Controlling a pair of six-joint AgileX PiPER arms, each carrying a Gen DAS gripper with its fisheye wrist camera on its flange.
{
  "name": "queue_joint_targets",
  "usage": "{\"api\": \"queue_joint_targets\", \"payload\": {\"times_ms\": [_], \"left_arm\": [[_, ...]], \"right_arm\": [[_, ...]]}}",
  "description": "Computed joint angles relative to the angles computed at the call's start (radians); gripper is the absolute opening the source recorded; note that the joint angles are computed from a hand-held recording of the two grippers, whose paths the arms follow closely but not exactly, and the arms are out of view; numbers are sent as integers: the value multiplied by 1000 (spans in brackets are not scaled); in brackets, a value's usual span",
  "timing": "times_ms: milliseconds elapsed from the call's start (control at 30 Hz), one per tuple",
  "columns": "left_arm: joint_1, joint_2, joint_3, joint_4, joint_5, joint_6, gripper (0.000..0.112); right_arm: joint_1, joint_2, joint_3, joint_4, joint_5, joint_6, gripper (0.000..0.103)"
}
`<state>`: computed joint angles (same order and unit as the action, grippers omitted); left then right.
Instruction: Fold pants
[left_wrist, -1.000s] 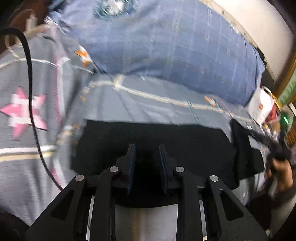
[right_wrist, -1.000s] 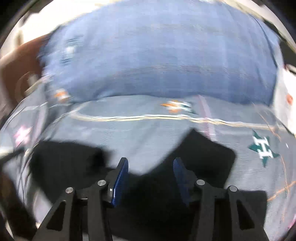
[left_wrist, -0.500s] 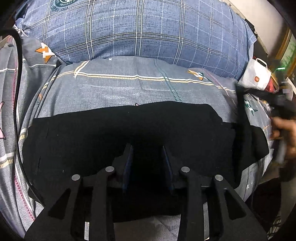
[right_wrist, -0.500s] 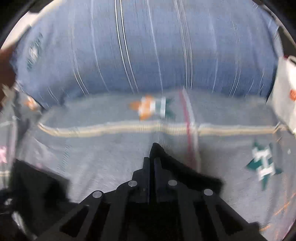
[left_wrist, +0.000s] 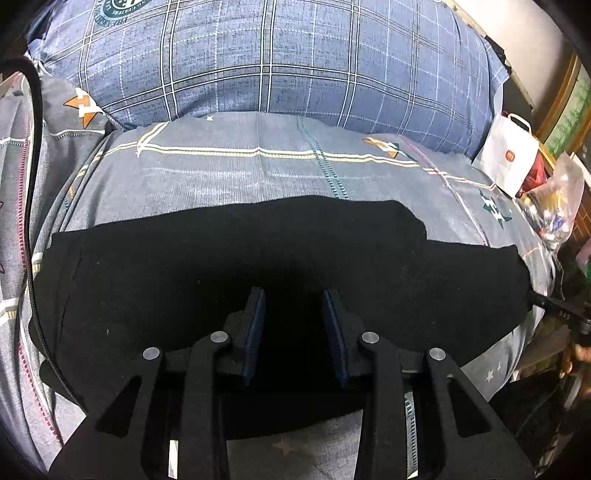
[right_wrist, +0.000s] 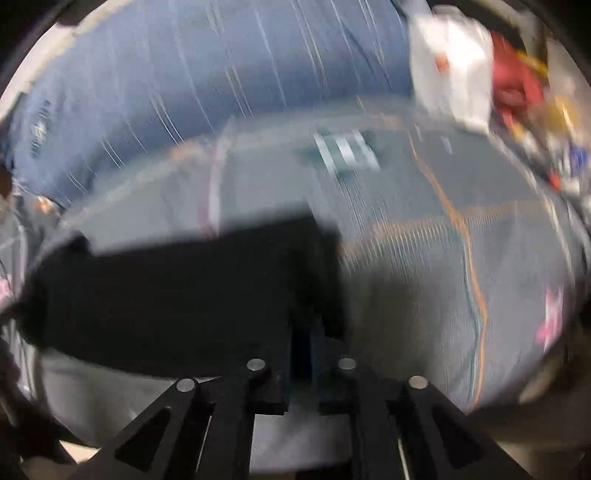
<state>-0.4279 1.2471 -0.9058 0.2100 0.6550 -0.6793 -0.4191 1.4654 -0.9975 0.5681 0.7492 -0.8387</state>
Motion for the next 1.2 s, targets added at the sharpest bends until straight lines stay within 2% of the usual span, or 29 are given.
{"api": "queue_joint_targets", "payload": {"times_ms": [67,100,200,267,300,367,467,567,633,733,767,800,900,967,1067,1133,1200], "left_arm": [[2,-11,4,-1,2,-4,32],[4,-20,6,-1,3,-6,32],[7,-47,12,5,13,-24,32],[8,-67,15,15,24,-36,32],[8,-80,18,23,32,-46,32],[9,-104,25,41,49,-59,32],[18,-136,42,77,79,-83,32],[66,-167,74,75,92,-74,32],[105,-176,93,46,88,-48,36],[168,-191,119,-13,76,10,37],[173,-195,123,-9,75,9,37],[181,-201,128,-7,71,13,37],[212,-195,144,-33,44,46,37],[219,-175,151,-42,24,52,37],[169,-172,150,47,36,-33,39],[168,-180,151,41,39,-24,39],[171,-185,151,35,46,-19,39]], "right_arm": [[-40,-49,15,46,-22,-12,28],[-77,-70,7,104,3,-42,28],[-128,-93,-37,344,189,-225,28],[-66,-87,-46,411,262,-294,28],[-14,-84,-39,430,266,-317,28],[132,-62,-32,447,240,-346,28],[376,9,-39,468,130,-374,28],[516,136,-155,417,96,-297,29],[591,195,-196,376,41,-248,30],[626,271,-245,347,42,-243,29],[647,271,-247,318,6,-241,16],[661,261,-240,298,-22,-246,11],[682,230,-228,251,-84,-211,10],[713,240,-221,180,-170,-138,10],[741,261,-206,180,-239,-107,10],[744,244,-201,166,-238,-85,10],[718,203,-181,220,-210,-107,13]]}}
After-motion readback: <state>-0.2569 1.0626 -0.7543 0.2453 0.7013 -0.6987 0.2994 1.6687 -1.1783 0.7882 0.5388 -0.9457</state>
